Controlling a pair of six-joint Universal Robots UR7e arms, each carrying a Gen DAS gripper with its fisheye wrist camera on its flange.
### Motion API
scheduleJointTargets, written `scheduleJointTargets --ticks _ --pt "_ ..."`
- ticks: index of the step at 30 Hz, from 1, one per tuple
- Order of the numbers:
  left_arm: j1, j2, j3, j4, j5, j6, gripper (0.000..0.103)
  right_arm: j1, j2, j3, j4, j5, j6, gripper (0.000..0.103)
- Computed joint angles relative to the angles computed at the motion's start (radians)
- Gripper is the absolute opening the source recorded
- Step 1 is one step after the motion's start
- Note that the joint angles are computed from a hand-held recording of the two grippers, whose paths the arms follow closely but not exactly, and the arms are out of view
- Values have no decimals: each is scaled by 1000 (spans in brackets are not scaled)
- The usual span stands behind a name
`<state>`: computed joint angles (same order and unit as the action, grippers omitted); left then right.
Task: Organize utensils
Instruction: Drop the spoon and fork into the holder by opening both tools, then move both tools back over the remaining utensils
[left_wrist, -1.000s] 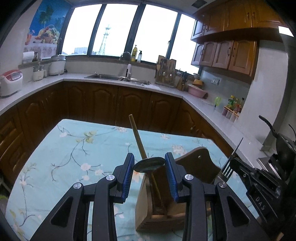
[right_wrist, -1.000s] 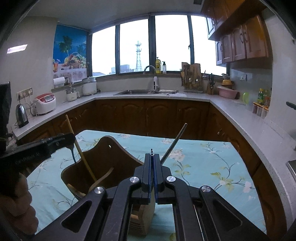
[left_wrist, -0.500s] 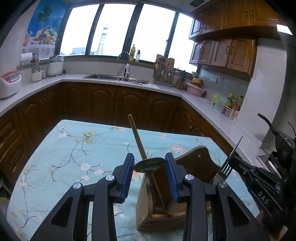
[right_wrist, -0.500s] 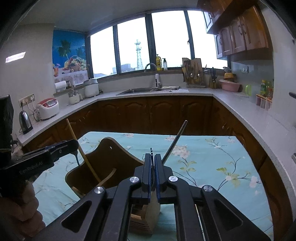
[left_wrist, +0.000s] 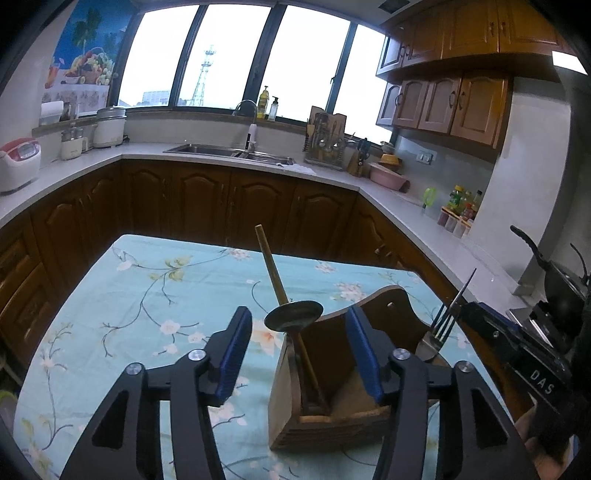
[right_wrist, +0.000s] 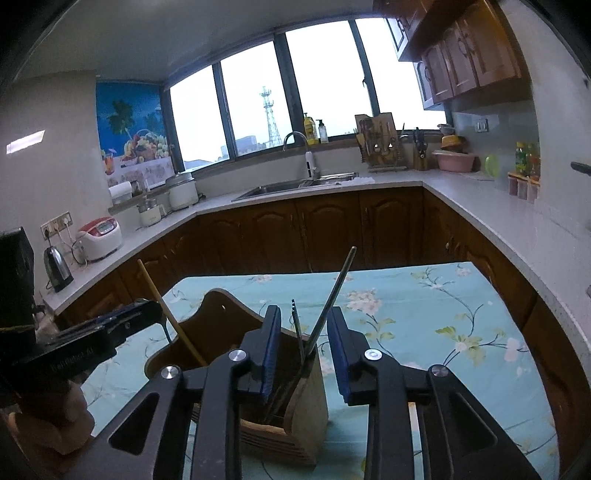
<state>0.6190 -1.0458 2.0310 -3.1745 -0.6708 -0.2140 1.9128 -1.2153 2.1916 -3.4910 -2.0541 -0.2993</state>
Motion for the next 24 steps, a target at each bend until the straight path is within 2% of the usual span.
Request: scheduleJointTargets --ticks 6,8,10,15,24 --pt "-27 -45 56 5 29 -44 68 2 -41 29 -9 26 30 47" --pt "-38 -68 86 17 46 -76 78 2 -57 43 -16 34 50 63" --pt "-49 -100 122 44 49 -122 79 3 -71 61 -29 41 67 71" --pt "-87 -186 198 158 69 -262 79 13 -102 99 -33 32 104 72" --pt "-166 -351 279 458 99 -532 79 33 -175 188 -11 4 199 72"
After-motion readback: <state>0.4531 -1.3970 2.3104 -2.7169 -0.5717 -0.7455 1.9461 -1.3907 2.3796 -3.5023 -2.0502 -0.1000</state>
